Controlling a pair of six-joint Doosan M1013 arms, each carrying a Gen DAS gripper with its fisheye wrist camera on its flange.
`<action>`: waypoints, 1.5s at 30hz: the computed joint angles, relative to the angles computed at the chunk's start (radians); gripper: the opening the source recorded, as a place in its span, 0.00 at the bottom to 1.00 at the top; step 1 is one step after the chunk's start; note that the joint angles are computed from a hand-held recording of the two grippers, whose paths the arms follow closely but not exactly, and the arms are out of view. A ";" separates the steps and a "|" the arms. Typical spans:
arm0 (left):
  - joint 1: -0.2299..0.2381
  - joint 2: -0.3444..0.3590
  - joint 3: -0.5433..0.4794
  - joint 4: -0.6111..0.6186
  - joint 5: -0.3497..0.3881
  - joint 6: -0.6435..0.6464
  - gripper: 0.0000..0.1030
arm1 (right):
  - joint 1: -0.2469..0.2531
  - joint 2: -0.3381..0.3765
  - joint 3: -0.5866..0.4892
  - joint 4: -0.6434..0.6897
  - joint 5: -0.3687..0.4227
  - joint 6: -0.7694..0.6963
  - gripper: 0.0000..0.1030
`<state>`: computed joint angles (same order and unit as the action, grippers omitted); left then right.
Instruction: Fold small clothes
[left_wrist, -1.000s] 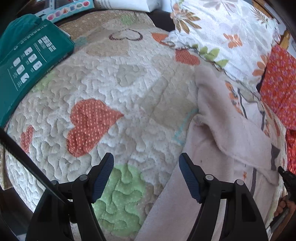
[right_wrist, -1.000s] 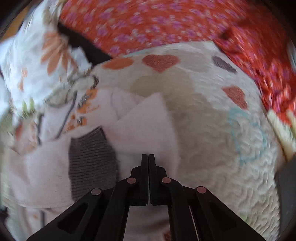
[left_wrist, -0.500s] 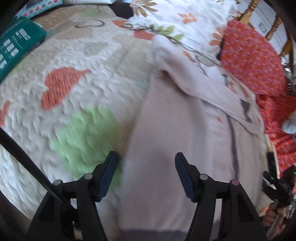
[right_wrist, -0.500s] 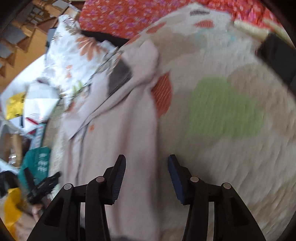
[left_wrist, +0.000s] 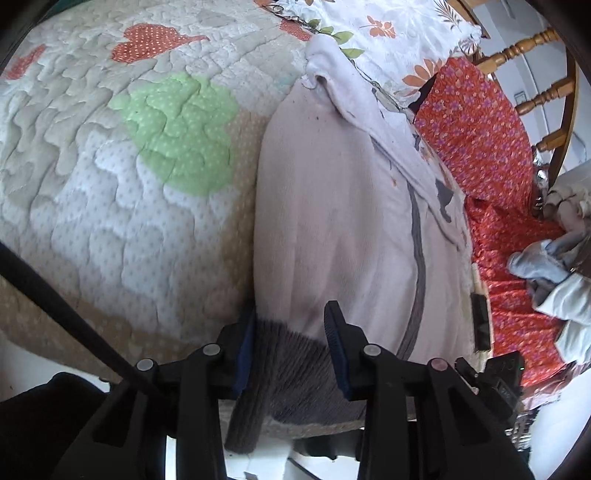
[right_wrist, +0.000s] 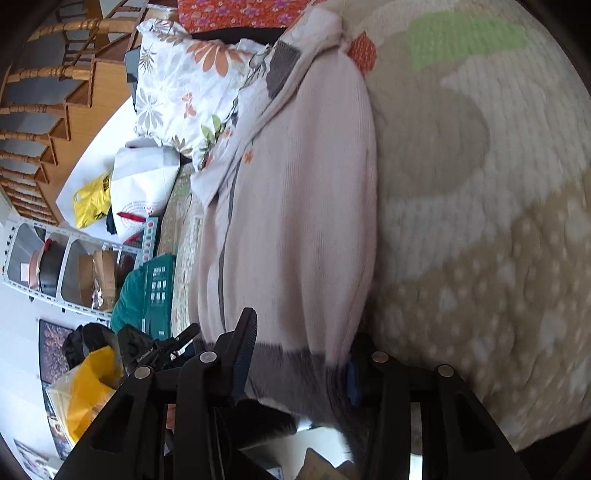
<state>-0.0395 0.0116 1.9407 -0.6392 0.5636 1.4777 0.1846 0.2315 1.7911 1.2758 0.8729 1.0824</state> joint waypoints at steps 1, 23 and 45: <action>-0.010 -0.006 0.007 0.031 -0.008 -0.025 0.35 | 0.005 -0.003 0.000 -0.011 -0.008 0.004 0.43; -0.129 -0.202 0.073 0.406 -0.038 -0.373 0.06 | -0.028 -0.182 0.117 -0.100 -0.036 -0.052 0.05; -0.019 0.172 -0.385 0.531 0.069 -0.505 0.06 | 0.006 0.108 -0.381 -0.301 -0.087 0.151 0.05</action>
<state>-0.0585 0.1834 1.5556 -0.1083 0.6328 0.9727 0.1906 0.3393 1.4100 0.9749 0.7861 1.2339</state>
